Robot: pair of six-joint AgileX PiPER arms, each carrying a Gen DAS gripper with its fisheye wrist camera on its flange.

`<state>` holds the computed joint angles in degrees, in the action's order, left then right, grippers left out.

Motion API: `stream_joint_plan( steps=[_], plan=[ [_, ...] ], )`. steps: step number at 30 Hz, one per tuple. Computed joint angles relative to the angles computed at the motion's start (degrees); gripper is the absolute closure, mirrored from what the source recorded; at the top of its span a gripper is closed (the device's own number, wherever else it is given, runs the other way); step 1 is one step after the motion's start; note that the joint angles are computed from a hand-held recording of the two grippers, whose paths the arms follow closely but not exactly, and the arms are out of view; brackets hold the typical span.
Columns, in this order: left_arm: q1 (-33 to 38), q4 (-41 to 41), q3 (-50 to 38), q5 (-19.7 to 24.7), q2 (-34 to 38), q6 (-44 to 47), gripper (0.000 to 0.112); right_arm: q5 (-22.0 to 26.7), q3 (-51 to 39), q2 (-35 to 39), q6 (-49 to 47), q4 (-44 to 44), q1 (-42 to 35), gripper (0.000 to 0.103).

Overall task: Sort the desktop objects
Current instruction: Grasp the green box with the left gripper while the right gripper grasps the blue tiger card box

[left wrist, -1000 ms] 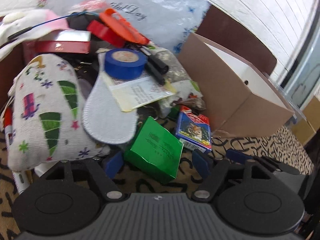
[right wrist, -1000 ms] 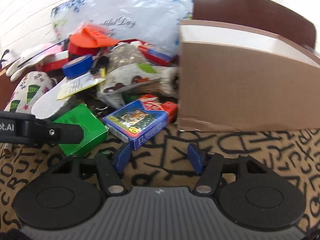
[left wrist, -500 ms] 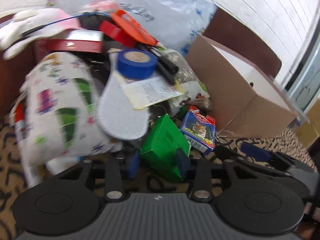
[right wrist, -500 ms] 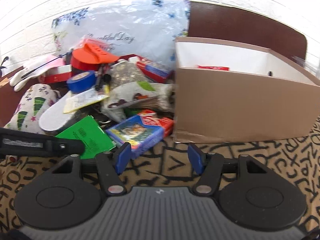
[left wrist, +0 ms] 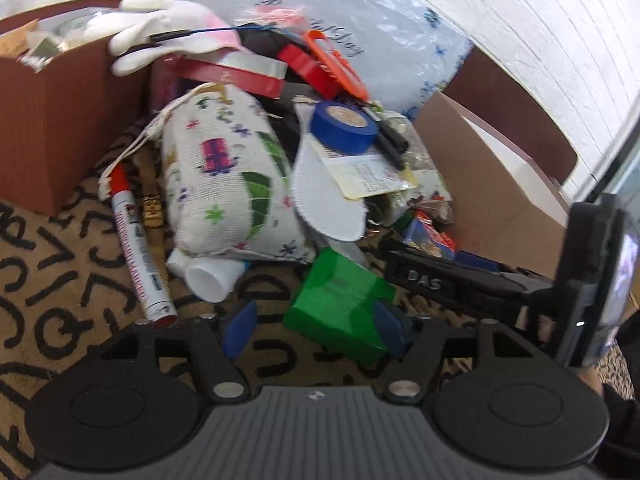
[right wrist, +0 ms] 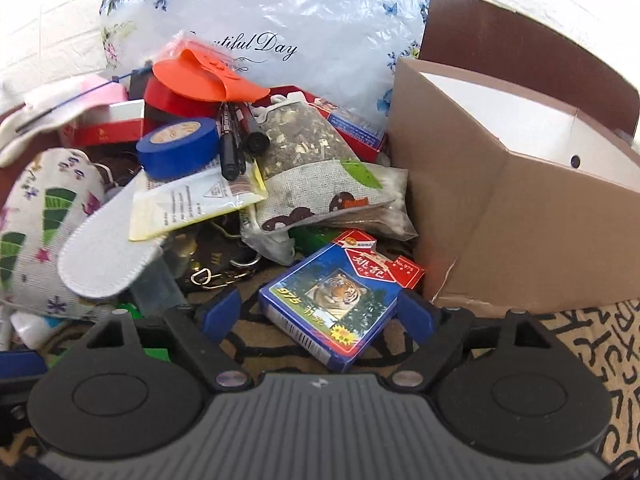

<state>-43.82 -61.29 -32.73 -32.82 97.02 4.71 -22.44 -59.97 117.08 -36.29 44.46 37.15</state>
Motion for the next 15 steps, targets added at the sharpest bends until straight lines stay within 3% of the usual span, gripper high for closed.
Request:
stream_joint_plan(
  steps=[1, 4, 10, 12, 14, 15],
  plan=[
    [-0.2, 0.0, -0.4, -0.1, 0.2, 1.0, 0.041, -1.0, 0.9, -0.2, 2.0, -1.9, -0.1, 0.031],
    [-0.5, -0.9, -2.6, 0.1, 1.2, 5.4, 0.034, -0.7, 3.9, -1.6, 10.1, -11.7, -2.0, 0.034],
    [0.5, -5.8, -7.7, 2.9, 3.9, 15.2, 0.032, -5.3, 14.4, -7.3, 14.2, -16.8, -2.8, 0.052],
    [0.8, -5.0, -8.0, 3.2, 4.5, 14.7, 0.032, -4.6, 17.2, -9.1, 14.8, -15.2, -4.3, 0.053],
    [1.4, -4.7, -8.6, 4.2, 5.4, 14.6, 0.035, -4.3, 18.9, -10.4, 20.6, -19.7, -6.4, 0.052],
    [1.8, -6.1, -9.3, 5.3, 5.8, 15.8, 0.043, -3.9, 19.3, -11.0, 23.4, -23.0, -7.1, 0.046]
  ],
)
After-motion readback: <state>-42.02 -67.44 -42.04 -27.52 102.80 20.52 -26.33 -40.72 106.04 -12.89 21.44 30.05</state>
